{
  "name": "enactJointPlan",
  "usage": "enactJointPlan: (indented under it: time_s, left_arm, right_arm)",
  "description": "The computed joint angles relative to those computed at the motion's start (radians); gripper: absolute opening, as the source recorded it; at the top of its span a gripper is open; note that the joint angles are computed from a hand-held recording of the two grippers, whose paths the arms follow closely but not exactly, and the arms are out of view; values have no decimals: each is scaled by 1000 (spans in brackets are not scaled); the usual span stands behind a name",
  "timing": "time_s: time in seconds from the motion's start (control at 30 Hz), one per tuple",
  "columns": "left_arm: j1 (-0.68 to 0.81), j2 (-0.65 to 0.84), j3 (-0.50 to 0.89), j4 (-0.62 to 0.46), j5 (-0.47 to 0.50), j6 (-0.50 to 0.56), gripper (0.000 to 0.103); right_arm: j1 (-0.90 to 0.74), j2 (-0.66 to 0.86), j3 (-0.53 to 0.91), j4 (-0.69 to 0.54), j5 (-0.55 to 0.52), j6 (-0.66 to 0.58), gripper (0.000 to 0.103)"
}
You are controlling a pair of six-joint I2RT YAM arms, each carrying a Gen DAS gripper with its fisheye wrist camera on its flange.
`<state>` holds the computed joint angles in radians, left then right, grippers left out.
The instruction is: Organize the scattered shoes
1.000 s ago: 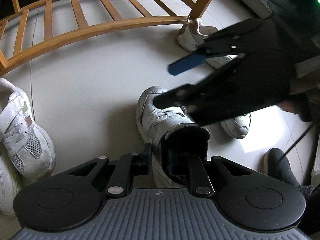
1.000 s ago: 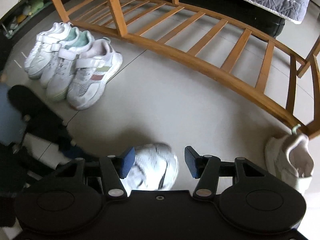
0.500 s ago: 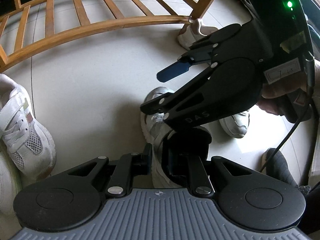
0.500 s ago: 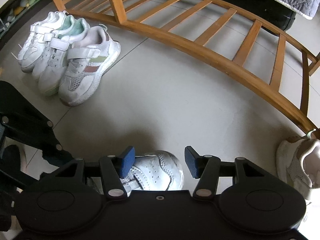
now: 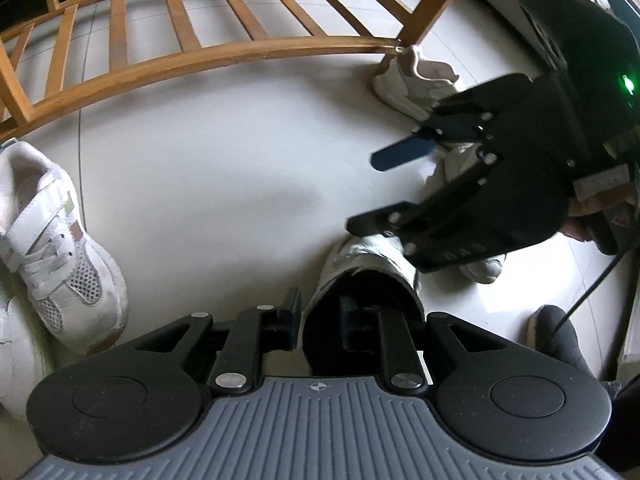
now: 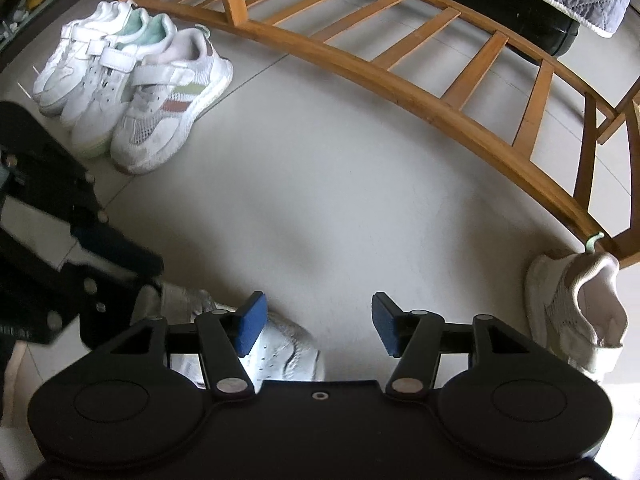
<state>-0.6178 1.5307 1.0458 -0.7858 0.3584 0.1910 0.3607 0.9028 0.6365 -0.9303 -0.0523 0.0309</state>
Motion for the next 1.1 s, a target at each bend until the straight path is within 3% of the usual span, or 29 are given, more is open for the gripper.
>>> enactJointPlan:
  time_s: [0.57,0.9,1.1]
  left_arm:
    - [29,-31,-9,-51,-15,27,28]
    - [26,-1,26,-55,-24,77,28]
    - [35,-20,18,-64,-25,101,28]
  right_arm:
    - [170,-97,1,-108,48,47,61]
    - [251,-99,10,-168,-71,-17,65]
    - [354,-92,9,-149,-41,-4,66]
